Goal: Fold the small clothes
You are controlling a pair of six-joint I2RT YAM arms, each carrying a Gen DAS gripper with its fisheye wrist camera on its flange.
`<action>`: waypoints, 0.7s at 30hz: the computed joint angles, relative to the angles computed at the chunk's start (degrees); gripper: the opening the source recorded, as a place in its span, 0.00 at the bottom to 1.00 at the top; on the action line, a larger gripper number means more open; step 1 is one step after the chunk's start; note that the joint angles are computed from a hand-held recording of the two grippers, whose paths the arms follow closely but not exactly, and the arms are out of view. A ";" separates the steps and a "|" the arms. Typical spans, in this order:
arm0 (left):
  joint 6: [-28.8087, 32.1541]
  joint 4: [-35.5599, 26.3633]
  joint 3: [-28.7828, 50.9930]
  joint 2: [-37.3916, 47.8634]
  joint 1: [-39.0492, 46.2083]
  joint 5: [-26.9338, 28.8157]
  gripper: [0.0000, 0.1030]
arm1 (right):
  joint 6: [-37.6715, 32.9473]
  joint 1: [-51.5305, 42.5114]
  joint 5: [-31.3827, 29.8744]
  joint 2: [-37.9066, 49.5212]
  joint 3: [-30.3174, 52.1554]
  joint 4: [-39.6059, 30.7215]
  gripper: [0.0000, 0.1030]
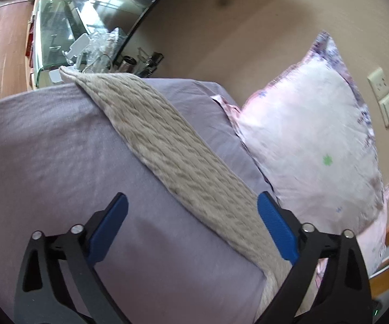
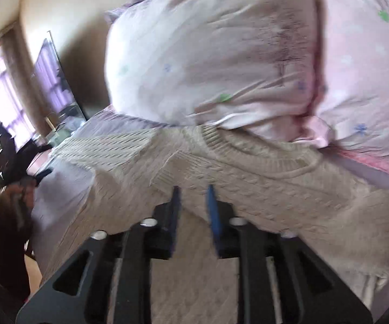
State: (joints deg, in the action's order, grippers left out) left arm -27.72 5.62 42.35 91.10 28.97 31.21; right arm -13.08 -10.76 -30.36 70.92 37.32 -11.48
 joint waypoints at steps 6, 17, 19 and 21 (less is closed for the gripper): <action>-2.13 -2.58 9.78 9.26 2.05 -1.59 0.68 | -0.70 -11.46 -4.36 -5.18 -3.81 0.28 0.65; -1.97 -9.01 18.12 9.34 -2.54 -12.77 0.06 | -11.13 -31.92 -16.70 -2.50 -2.24 -8.93 0.67; 3.17 -8.15 16.60 2.52 -9.69 -15.78 0.06 | -11.92 -33.92 -18.03 -2.27 -1.80 -9.36 0.71; 9.85 -8.02 15.69 -4.19 -21.43 -20.18 0.05 | -12.09 -36.70 -19.64 -1.91 -1.28 -9.15 0.72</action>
